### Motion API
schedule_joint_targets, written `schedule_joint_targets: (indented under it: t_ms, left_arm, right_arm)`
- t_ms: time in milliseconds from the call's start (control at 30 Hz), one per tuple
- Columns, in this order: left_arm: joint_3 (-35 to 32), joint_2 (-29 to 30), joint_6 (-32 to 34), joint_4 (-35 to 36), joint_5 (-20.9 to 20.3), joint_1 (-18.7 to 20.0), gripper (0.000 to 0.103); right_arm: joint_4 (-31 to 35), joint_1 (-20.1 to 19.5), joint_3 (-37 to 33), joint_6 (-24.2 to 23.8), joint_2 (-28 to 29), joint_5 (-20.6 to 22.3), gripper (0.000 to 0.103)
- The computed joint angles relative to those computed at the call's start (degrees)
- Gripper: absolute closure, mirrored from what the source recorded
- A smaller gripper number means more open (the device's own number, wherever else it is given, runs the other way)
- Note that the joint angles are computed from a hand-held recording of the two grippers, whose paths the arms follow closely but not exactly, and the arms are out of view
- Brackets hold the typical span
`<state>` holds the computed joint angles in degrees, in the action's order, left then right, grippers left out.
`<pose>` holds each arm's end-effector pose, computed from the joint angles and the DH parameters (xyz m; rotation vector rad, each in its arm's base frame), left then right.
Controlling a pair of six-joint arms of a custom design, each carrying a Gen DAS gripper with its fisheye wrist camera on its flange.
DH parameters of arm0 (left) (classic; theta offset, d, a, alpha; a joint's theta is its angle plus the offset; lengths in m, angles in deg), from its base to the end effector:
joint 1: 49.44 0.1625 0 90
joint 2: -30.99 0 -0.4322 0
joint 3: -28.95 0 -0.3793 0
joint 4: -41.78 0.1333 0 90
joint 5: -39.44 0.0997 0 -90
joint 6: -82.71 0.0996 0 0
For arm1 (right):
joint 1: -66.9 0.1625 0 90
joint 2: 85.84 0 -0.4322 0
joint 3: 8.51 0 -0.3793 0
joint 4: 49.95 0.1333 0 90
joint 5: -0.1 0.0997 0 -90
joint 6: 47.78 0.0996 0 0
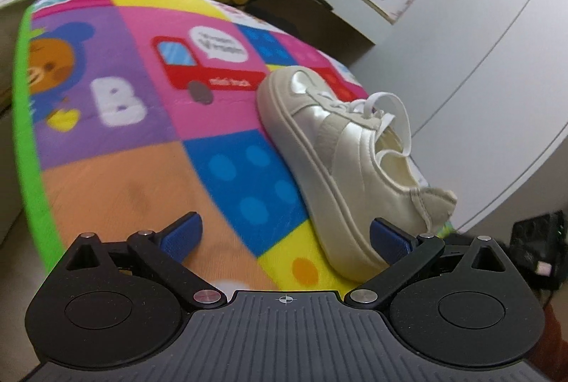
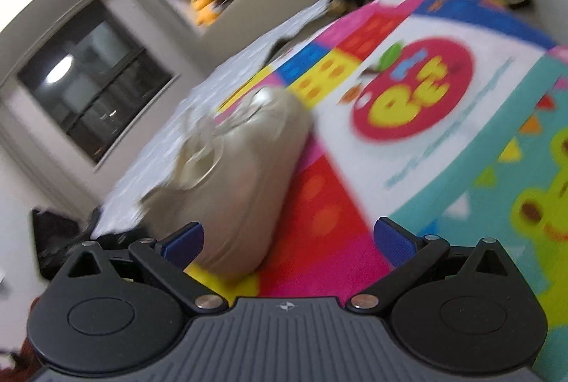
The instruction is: Lace up shoes with both hands
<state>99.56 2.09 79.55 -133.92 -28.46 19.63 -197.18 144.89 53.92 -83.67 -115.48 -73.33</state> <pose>-0.1253 -0.8057 0.1219 0.2062 2.6952 -1.1743 -0.0135 -0.8404 0.1252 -0.7029 2.8734 -0.7600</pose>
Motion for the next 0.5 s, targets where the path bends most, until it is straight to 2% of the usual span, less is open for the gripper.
schedule_joint_targets:
  t_ms: [100,267,333,433,500]
  left_arm:
    - [4.58,-1.93,0.19,-2.87,2.16,-0.93,0.0]
    - [5.37,-1.74,0.6,-5.08,5.35,-2.26,0.0]
    - [6.71,-1.69,3.26,-8.94,10.15,-3.55,0.0]
    - [3.87,1.52,8.53,-14.38,23.19,-5.15,0.0]
    - [2.94,1.95,6.74,-14.78,27.14,-5.01,0.0]
  right_arm:
    - [-2.56,0.25,5.85,-5.76,-2.76,-1.48,0.0]
    - [-6.62,0.99,8.56,-6.94,-4.77,-2.68,0.001]
    - [-12.7,1.02,10.16,-8.18,-5.81,-3.27,0.001]
    - [-24.87,0.81,13.36,-9.6,-7.06,-6.59,0.001]
    - [-26.42,-0.4,15.49,-7.67,-9.25,-7.72,0.001]
